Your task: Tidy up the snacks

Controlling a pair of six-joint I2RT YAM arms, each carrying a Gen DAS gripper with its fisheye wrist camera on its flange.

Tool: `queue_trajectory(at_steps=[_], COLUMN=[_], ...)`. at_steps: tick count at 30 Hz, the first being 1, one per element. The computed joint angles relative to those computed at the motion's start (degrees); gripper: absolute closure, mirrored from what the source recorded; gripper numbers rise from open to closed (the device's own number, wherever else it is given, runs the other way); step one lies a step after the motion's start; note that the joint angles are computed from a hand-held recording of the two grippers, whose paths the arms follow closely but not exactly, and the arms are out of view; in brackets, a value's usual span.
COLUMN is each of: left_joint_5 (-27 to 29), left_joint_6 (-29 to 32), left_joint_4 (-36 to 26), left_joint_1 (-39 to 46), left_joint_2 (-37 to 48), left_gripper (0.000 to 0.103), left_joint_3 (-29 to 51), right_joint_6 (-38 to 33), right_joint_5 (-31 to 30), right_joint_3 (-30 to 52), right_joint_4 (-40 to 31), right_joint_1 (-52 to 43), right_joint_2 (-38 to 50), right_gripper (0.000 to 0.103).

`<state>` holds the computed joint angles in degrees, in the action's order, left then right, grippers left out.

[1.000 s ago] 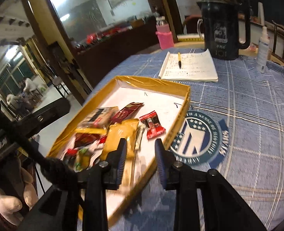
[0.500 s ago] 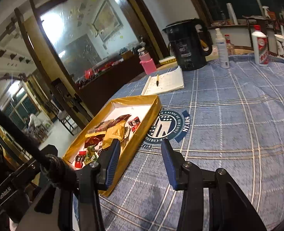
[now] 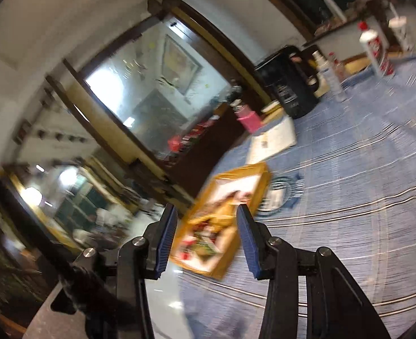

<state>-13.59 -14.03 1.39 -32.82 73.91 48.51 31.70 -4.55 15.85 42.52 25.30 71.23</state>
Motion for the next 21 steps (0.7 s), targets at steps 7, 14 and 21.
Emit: queue_trajectory(at_steps=[7,14,21], left_joint_5=[-23.0,-27.1,-15.5], left_joint_6=[2.8,-0.7,-4.0], left_joint_4=[5.6,3.4,-1.4], left_joint_1=[-6.1,-2.4,4.4], left_joint_2=[-1.7,3.3,5.3], left_gripper=[0.015,0.014,0.014], left_joint_3=[-4.4,-5.8,-5.6], right_joint_6=[-6.4,-8.1,-7.6], right_joint_5=[19.8,31.3,35.7], right_joint_3=[2.6,6.6,12.3], right_joint_4=[-3.3,-2.7,-8.8], right_joint_1=[10.2,20.0,24.2], right_joint_2=[9.3,21.4,25.8], right_gripper=[0.053,0.051,0.05])
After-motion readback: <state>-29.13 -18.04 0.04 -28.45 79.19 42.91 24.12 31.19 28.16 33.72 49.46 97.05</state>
